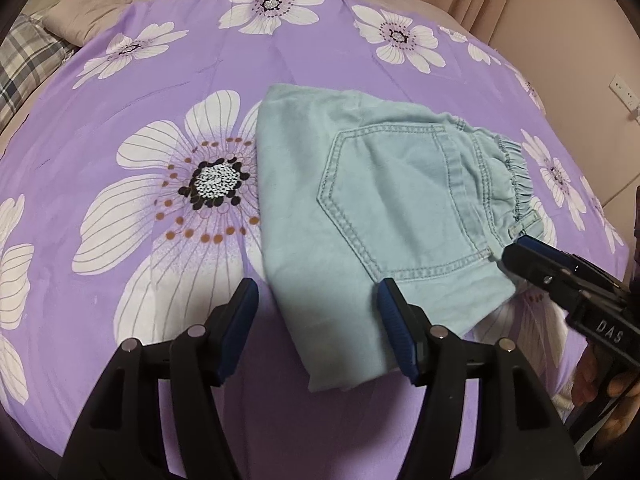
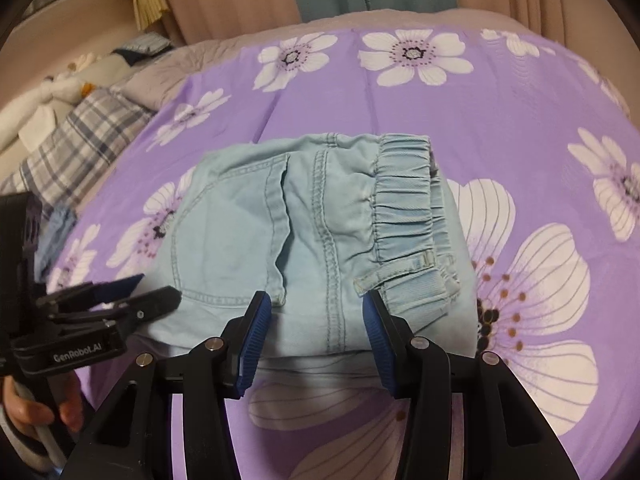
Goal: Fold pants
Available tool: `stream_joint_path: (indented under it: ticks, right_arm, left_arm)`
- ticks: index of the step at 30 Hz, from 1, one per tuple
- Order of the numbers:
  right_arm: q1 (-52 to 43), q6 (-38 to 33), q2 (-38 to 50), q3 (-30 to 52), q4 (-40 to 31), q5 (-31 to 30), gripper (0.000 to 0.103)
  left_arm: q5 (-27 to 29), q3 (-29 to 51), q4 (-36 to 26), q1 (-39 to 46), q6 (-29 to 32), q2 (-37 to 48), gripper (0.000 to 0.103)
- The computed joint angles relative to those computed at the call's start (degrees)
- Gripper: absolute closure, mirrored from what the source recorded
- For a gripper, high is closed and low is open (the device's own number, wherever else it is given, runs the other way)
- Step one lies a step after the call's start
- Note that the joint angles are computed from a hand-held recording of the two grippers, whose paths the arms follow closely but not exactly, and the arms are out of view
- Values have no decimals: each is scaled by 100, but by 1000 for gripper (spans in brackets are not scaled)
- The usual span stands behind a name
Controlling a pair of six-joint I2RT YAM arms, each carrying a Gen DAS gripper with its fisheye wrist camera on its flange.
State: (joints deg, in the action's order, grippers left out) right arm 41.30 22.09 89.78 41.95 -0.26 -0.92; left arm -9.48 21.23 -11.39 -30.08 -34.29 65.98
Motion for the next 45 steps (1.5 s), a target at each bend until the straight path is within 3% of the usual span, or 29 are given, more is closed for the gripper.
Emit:
stream_joint_path:
  ticks: [5, 8, 10, 14, 16, 24, 45]
  right_arm:
    - [-114, 184, -659, -373, 77, -320, 54]
    - [-301, 261, -927, -540, 59, -570, 48]
    - [-430, 360, -1060, -623, -2, -584, 36]
    - [-739, 526, -1146, -782, 31, -722, 34]
    - [-921, 579, -1062, -796, 46, -933, 29]
    - [-1315, 683, -484, -679, 187, -1587, 25]
    - [-1433, 258, 284, -94, 69, -1952, 21]
  left_arm:
    - [222, -170, -361, 157, -148, -692, 37]
    - [304, -248, -588, 307, -237, -1059, 31]
    - [433, -294, -668, 461, -244, -1222, 28]
    - [665, -361, -715, 801, -205, -1381, 26]
    - [838, -378, -654, 1007, -156, -1327, 24]
    - [1367, -317, -250, 1486, 42, -802, 24]
    - [1485, 287, 749, 1293, 336, 899, 23]
